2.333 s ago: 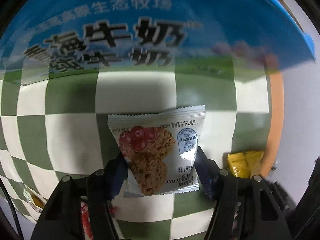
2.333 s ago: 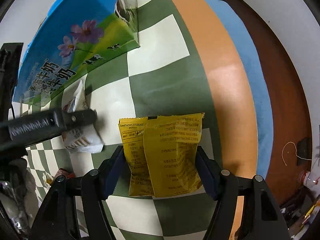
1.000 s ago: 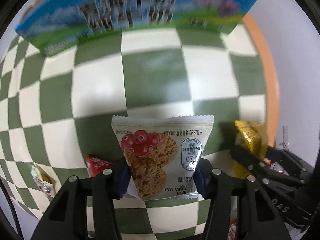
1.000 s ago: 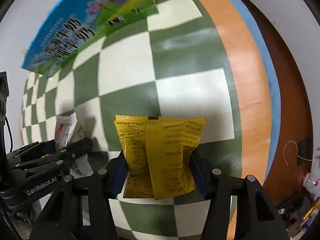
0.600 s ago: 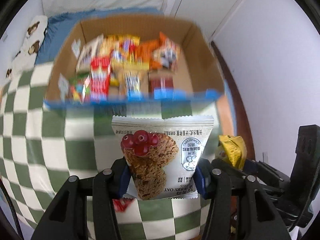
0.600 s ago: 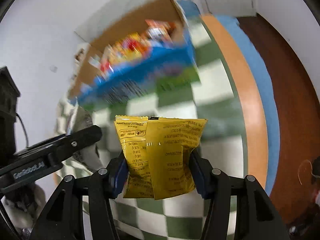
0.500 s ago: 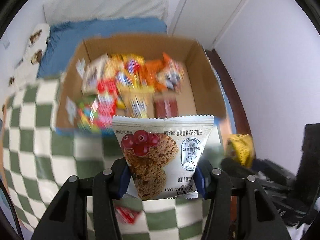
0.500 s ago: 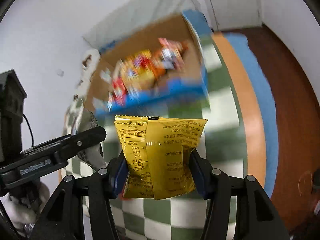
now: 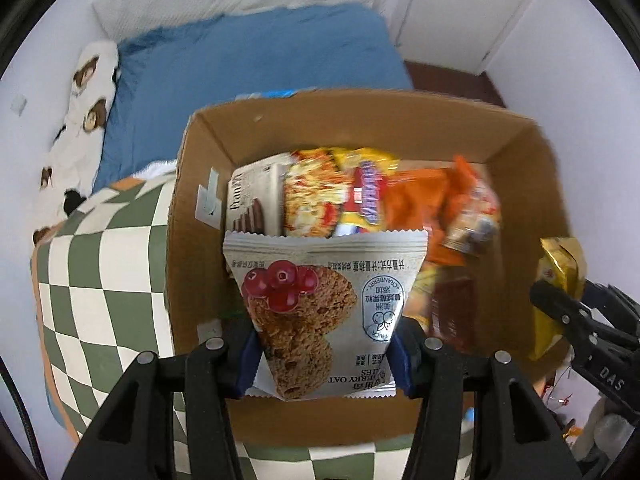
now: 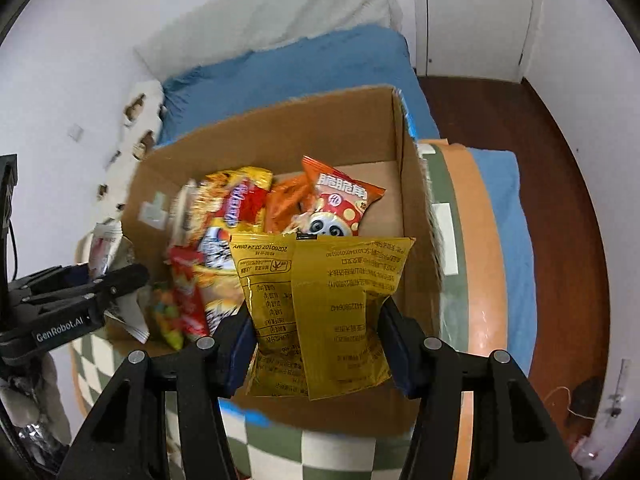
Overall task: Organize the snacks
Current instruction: 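Carry both packs into the box and open both tools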
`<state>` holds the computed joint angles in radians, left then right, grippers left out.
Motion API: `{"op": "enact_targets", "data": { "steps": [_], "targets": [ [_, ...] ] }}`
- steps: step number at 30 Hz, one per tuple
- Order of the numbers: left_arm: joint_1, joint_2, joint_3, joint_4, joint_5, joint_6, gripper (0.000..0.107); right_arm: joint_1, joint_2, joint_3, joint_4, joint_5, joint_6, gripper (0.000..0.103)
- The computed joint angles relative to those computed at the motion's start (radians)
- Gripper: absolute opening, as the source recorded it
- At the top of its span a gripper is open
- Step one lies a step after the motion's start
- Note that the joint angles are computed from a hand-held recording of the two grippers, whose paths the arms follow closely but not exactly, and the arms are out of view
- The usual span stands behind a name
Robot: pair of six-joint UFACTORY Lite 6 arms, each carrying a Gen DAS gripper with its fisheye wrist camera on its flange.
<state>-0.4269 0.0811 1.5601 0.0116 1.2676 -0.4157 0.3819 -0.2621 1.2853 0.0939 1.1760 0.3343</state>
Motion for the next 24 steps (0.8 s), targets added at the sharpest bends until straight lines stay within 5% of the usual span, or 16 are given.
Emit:
{"op": "enact_targets", "data": {
  "steps": [13,17,24],
  "targets": [
    [0.115,0.120,-0.061,-0.030,-0.081,0.072,0.052,-0.011,0.196,-0.020,-0.031,-0.077,-0.011,0.065],
    [0.142,0.119,-0.068,-0.059,-0.099,0.073,0.090,0.015,0.222,0.005,-0.038,-0.065,0.005,0.095],
    [0.136,0.066,-0.087,-0.063,-0.131,0.065,0.092,0.046,0.227,0.005,-0.068,-0.061,0.054,0.095]
  ]
}}
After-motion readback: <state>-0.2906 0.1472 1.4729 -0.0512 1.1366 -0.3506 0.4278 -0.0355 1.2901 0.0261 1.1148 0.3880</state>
